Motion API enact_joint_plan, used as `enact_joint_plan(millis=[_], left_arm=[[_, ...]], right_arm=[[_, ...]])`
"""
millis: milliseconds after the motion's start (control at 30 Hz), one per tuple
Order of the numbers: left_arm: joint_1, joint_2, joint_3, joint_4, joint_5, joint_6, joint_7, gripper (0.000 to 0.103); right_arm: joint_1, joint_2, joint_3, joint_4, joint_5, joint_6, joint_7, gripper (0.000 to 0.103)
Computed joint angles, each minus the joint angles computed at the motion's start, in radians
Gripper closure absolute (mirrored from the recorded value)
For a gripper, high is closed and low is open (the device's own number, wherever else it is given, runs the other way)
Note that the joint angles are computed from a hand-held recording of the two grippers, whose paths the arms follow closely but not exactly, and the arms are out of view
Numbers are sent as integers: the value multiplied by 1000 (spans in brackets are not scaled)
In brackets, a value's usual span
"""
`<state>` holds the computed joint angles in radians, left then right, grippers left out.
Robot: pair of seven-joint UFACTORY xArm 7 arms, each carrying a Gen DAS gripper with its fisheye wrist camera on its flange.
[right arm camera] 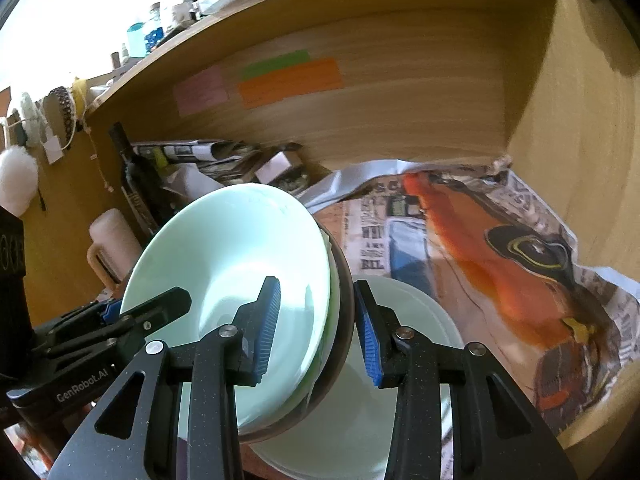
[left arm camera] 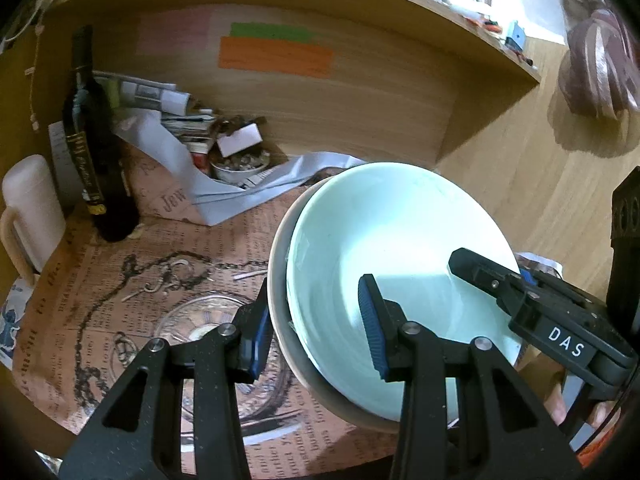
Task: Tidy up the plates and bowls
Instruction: 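Lift the stack with both grippers and lower it onto the pale green plate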
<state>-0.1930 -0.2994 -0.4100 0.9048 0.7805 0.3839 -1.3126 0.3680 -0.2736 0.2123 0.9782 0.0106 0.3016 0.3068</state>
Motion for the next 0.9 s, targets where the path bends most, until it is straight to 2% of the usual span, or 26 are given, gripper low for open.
enact_joint_plan(millis=[200, 533, 900], left_arm=[[-24, 54, 2, 40, 7, 5, 10, 63], [-97, 142, 55, 94, 31, 12, 10, 63], [-164, 203, 120, 128, -19, 15, 47, 63]], right_arm=[[-9, -26, -17, -30, 13, 5, -1, 69], [-27, -28, -32, -47, 28, 17, -11, 69], [-18, -9, -59, -49, 86, 44, -60, 69]])
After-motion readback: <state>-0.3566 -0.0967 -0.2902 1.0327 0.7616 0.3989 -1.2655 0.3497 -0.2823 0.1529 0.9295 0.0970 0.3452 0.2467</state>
